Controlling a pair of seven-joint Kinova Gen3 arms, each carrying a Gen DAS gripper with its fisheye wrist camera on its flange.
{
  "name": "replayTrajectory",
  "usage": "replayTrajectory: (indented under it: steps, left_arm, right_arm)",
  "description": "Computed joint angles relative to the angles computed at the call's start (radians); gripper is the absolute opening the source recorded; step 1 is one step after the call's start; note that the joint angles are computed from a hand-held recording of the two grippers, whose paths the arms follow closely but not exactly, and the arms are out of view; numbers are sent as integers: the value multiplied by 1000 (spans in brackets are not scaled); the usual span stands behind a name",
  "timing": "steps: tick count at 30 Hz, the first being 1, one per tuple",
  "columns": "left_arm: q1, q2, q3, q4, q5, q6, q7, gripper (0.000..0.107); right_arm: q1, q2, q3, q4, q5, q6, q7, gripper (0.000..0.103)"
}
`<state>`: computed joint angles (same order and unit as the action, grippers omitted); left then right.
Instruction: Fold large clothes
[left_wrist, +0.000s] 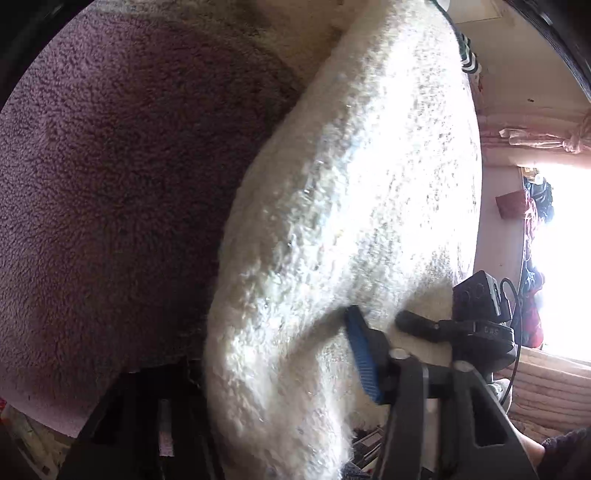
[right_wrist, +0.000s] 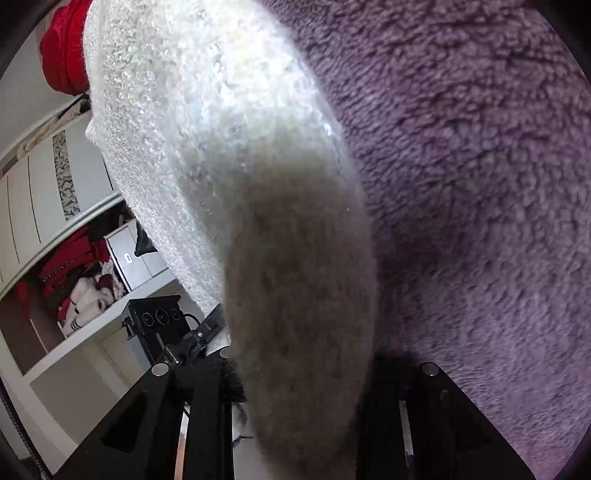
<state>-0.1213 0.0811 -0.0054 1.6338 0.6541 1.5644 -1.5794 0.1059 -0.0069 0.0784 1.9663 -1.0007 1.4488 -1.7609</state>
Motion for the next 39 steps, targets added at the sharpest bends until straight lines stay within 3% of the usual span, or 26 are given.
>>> replayTrajectory:
  steps: [2,5,7,10,13,18,23,25,28,32,33,34,35,36,38,39]
  left_arm:
    - [44,-14,-49,-25,9,33,12,15]
    - [118,-51,-188,-31,88,155,-1,14]
    - [198,-89,-276,-31,90,236,41,14]
    - [323,-88,-393,-139,103,352,136,13]
    - [329,-35,-418,-278,169,357,154,13]
    - [286,140,-337,-509,256,184,92,14]
    - [230,371,-125,-713,123,27,88,14]
    - [188,464,-51,-797,42,42,106,15]
    - [145,588,77,-936,-59,129,168,15]
    - [76,646,224,-1122,-94,257,295,17]
    - [67,650,240,-1158,-83,279,321,21]
    - [56,647,247,-1177,-55,285,341,26]
    - [38,642,258,-1178,-20,278,357,41]
    - [14,632,280,-1160,10,256,372,66]
    - [8,612,268,-1136,22,194,368,97]
    - [24,612,244,-1151,3,180,364,97]
  right_arm:
    - [-18,-35,-4,-4,-5,-3,-70,22]
    - [-14,-114,4,-37,-10,87,-179,20]
    - [-38,-162,36,-41,-36,168,-260,20]
    - [-50,-210,30,-79,-86,275,-382,20]
    - [-66,-209,86,-152,-112,300,-412,20]
    - [-18,-47,107,-351,-163,198,-296,19]
    - [37,167,60,-518,-132,77,-253,19]
    - [48,230,37,-541,-117,36,-267,19]
    - [104,288,25,-519,-116,44,-307,19]
    - [161,322,-12,-566,-155,102,-348,24]
    - [187,321,-34,-574,-162,110,-341,28]
    - [197,322,-47,-583,-184,102,-338,40]
    - [211,309,-60,-583,-210,84,-334,46]
    - [226,302,-67,-591,-225,78,-332,54]
    - [238,300,-82,-622,-239,61,-341,68]
    - [238,300,-82,-640,-227,55,-351,72]
